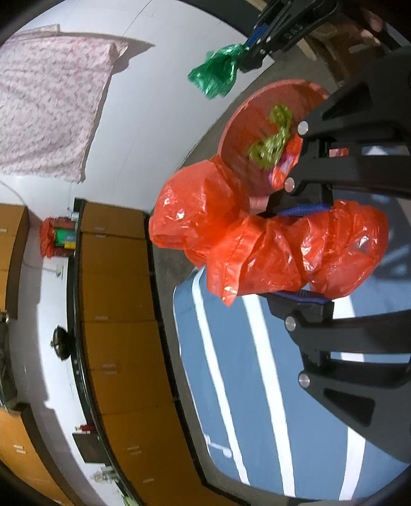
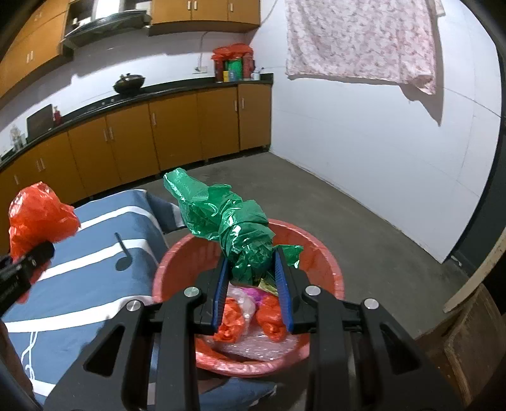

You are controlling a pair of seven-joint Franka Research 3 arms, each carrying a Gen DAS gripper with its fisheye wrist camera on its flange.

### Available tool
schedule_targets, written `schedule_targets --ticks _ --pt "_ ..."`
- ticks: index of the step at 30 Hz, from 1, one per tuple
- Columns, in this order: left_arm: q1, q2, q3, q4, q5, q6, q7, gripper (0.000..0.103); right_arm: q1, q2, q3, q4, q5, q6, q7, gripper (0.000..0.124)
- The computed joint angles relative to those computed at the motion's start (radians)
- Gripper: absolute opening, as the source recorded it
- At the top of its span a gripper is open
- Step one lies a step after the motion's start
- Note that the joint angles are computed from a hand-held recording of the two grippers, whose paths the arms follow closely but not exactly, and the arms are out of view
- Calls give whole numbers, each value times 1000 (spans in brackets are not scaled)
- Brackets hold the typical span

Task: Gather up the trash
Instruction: 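Carry the green bag and red bag over the orange basket with both grippers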

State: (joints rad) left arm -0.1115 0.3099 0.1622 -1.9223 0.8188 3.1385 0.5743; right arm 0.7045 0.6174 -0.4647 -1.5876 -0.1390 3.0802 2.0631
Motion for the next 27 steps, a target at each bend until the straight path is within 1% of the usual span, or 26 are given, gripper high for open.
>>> schedule_targets --ticks 3,4,9,11,16,21,27 --pt "38 22 -73 17 -68 -13 72 36 -4 7 -6 5 6 -4 7 29" --pt "42 30 -89 23 -90 -18 93 36 -5 6 -6 2 7 -4 10 29" --pt "69 77 -157 62 -205 -40 210 36 -40 11 25 13 23 -13 9 29" --pt "94 92 -195 72 -261 -42 266 36 -72 16 58 27 36 -22 -1 29" --pt "111 124 -240 91 -357 -41 371 36 -133 30 125 55 67 -40 -18 29" --pt "121 178 -286 152 -435 -67 468 36 -170 45 159 84 86 -52 -31 29" --pt "124 234 -323 216 -503 -87 556 37 -210 62 193 120 111 -59 -47 29"
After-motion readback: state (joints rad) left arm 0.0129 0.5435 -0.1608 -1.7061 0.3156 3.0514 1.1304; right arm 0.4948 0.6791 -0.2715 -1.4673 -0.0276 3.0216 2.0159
